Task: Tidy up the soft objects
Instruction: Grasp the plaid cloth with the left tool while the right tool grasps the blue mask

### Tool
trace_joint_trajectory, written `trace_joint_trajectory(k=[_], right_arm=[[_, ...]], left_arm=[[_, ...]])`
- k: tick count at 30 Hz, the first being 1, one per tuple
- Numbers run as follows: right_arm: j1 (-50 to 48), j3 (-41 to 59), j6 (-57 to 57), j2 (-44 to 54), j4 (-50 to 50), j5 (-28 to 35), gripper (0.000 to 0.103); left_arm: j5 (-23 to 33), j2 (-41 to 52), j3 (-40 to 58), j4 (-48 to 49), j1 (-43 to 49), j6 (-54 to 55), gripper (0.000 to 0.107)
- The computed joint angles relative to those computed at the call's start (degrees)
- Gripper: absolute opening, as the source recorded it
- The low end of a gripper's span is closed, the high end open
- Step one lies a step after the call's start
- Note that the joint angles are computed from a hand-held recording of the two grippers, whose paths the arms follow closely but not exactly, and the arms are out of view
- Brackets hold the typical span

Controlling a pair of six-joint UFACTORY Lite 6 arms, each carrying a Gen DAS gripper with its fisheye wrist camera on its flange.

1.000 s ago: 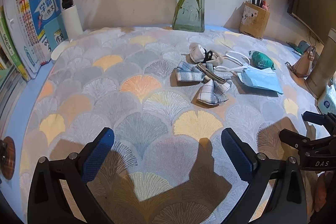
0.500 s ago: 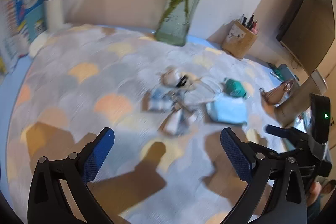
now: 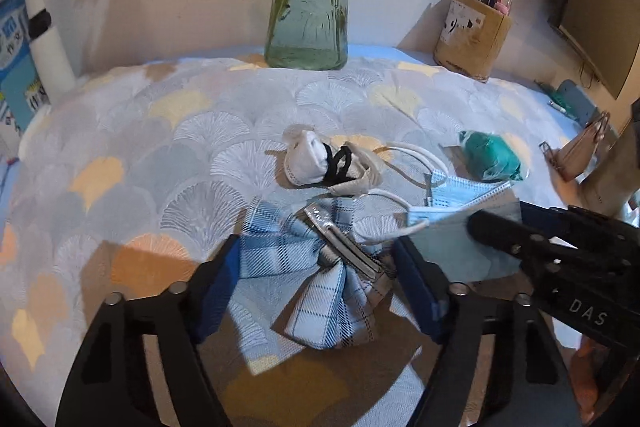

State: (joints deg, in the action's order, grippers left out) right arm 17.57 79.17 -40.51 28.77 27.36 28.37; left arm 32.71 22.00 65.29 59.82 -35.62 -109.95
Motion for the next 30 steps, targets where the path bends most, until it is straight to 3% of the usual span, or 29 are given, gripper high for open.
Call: trace_joint_trajectory(k=[2, 5, 10, 12, 16, 18, 20, 21, 22, 25, 30], right_arm=[[-0.21, -2.26, -3.48, -2.13, 2.47, -0.36, 0.025], [-0.56, -7.37, -5.05, -6.87, 3.91, -0.39, 0.018], [-2.22, -21.78, 1.72, -22.04, 3.13, 1.46, 0.016], [-4.39, -26.46, 2.36, -27.31, 5.9, 5.67, 0.016], [-5.13, -28.95, 1.19, -29.31, 7.77, 14.77, 0.017], [-4.7, -30.71, 0.59, -31.79, 6.88, 15.0, 0.019], [-3.02, -31.96, 3.42, -33.88, 2.99, 11.72, 0.036], [-2.24, -32.24, 5.96, -34.58, 0.41, 9.82, 0.064], [-2.29, -32.27, 6.65, -34.74, -0.05, 8.68, 0.086], [-2.64, -31.25, 3.46, -32.85, 3.04, 7.22, 0.089], [3.95, -29.2, 11.83, -26.62, -3.73, -0.11, 0.089]], left_arm=[[-1.47, -2.33, -2.8, 3.08, -0.02, -4.14, 0.045], [-4.7, -8.19, -9.92, 8.54, 0.11, -13.69, 0.032], [-3.21, -17.64, -20.39, 14.05, -4.28, -25.65, 0.032], [-0.77, -19.4, -22.38, 13.7, -6.77, -26.84, 0.032], [-0.72, -23.09, -27.35, 21.06, -8.09, -36.42, 0.032], [-0.8, -24.47, -29.44, 25.22, -8.11, -41.09, 0.032], [-1.33, -25.35, -30.91, 27.59, -7.83, -44.16, 0.032], [-1.21, -25.46, -31.05, 27.83, -7.89, -44.46, 0.032], [-0.77, -25.1, -30.66, 27.49, -8.26, -44.16, 0.032], [0.45, -23.51, -28.78, 25.25, -9.32, -40.76, 0.032], [2.33, -21.82, -26.83, 23.53, -10.65, -37.24, 0.032]])
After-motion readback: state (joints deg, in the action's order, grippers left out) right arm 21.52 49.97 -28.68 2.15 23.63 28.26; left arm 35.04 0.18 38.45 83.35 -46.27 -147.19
